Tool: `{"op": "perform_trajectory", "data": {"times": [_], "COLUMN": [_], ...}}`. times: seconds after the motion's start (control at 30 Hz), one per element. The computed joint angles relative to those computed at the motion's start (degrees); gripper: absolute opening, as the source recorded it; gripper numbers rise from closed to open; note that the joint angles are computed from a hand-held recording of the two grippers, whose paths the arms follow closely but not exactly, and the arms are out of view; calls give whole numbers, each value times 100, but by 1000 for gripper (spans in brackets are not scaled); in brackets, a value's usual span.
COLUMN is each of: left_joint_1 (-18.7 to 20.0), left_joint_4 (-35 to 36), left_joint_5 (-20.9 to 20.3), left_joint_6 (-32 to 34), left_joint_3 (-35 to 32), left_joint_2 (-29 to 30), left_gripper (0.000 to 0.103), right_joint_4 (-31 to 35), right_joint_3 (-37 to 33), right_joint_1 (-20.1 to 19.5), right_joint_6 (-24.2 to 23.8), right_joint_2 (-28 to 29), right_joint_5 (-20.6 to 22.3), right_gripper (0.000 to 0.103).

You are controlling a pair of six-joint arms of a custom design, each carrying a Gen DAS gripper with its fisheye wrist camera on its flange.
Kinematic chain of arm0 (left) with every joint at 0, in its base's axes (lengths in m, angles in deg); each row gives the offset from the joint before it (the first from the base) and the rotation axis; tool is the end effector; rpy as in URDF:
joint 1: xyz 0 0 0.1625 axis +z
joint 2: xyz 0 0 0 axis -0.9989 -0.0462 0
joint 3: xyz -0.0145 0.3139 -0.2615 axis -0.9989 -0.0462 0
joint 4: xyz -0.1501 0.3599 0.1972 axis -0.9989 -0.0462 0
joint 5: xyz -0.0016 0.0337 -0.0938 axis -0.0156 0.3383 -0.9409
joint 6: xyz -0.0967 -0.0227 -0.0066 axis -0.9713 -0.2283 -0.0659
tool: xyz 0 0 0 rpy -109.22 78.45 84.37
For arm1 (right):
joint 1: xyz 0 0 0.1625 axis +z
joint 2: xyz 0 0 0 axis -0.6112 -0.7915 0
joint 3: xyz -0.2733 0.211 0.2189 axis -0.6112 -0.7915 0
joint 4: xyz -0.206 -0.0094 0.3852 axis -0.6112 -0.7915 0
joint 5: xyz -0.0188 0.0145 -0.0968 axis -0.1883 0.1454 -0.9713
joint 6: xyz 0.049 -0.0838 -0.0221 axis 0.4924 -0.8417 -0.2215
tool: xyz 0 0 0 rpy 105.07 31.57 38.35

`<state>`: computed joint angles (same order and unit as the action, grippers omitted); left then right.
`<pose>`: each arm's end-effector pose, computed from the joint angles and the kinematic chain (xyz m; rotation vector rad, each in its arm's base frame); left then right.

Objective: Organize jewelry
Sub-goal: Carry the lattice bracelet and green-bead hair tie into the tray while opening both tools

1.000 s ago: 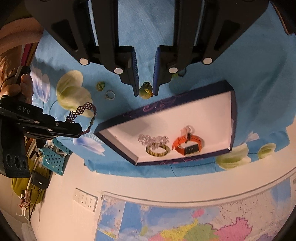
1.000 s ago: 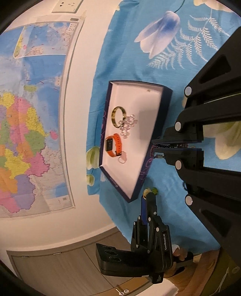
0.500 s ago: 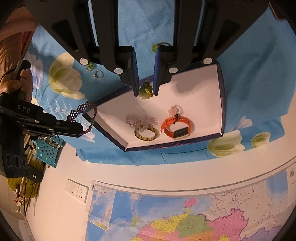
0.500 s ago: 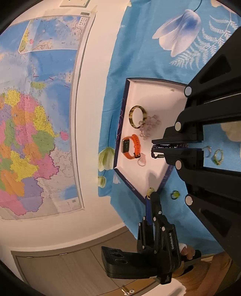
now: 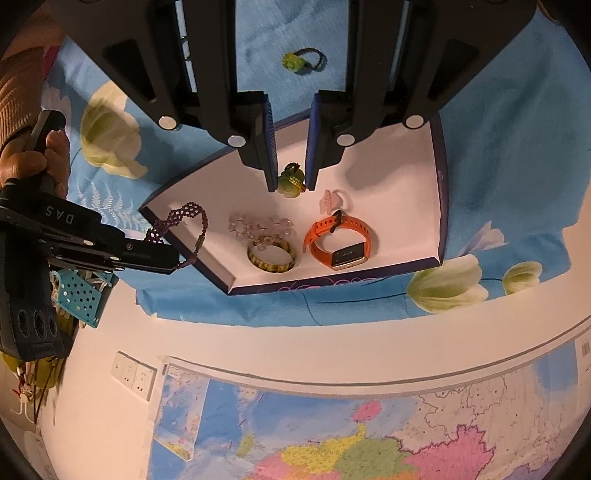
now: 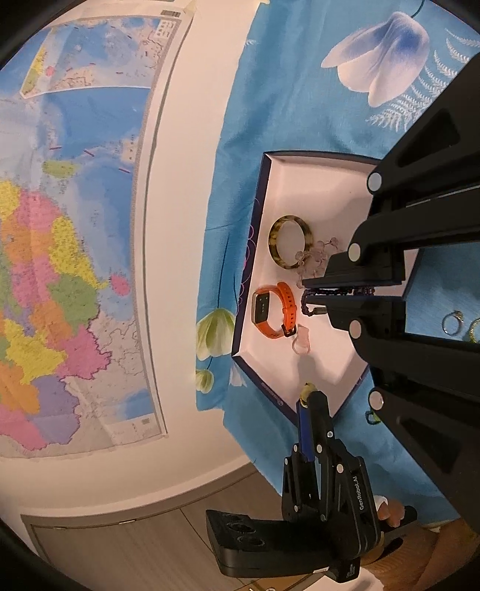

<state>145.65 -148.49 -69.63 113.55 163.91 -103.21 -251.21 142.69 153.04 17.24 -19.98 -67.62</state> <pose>-0.2193 -0.6389 0.2415 1.5262 2.5221 -0.4550 0.3145 -0.5197 0.1824 0.2317 -2.2327 1.1928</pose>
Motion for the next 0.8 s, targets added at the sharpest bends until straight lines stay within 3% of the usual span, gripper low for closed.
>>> {"op": "perform_trajectory", "data": {"times": [0.8], "left_joint_1": [-5], "left_joint_4": [-45], "left_joint_5": [526], "left_joint_6": [-166], "left_joint_3": [-355], "left_joint_2": [549], "left_gripper": [15], "right_joint_4": [749], "right_joint_3": [-287], "right_joint_1": [-478], "right_joint_6": [503], "right_joint_2": [86], "right_joint_5": [222], "right_gripper": [2]}}
